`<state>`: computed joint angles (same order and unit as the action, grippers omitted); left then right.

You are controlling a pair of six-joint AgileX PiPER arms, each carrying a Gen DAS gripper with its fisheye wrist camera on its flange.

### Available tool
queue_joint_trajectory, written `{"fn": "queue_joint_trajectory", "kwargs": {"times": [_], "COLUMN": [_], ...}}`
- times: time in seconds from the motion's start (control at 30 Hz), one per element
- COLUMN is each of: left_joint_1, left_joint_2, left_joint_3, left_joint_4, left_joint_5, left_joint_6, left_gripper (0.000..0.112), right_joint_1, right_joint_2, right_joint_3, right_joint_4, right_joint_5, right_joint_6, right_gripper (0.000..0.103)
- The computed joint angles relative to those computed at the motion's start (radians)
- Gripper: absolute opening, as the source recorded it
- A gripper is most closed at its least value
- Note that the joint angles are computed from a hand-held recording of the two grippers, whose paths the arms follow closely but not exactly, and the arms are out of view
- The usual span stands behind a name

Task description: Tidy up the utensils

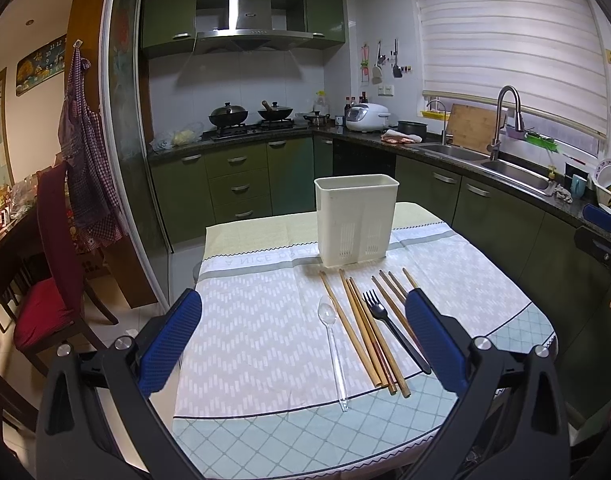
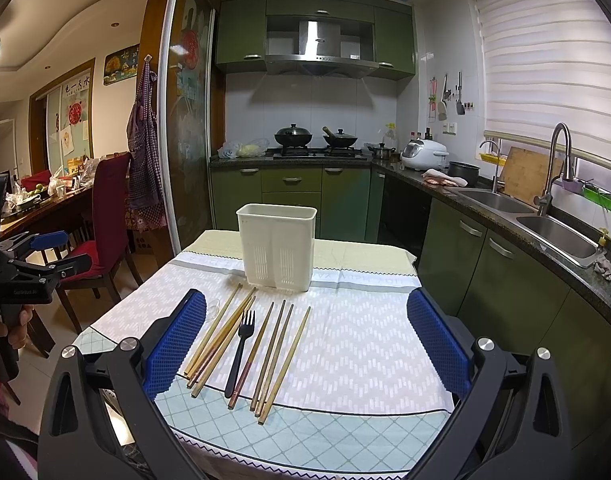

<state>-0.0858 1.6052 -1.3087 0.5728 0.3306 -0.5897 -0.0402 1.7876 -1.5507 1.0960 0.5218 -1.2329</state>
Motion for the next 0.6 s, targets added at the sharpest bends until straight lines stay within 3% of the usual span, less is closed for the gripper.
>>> {"fn": "queue_joint_trajectory", "kwargs": {"times": [0.6], "left_joint_1": [-0.004], "left_joint_2": [0.011], "left_joint_3": [0.000], "left_joint_4": [-0.002], "left_joint_5": [-0.002], "left_joint_6": [0.000], "left_gripper": [0.097], "right_joint_1": [0.001], "right_joint_2": [0.004], "right_joint_3": [-0.004], "right_joint_4": [-0.006], "right_joint_5": [0.001], "right_joint_6": [0.008], "right_gripper": [0.099]}}
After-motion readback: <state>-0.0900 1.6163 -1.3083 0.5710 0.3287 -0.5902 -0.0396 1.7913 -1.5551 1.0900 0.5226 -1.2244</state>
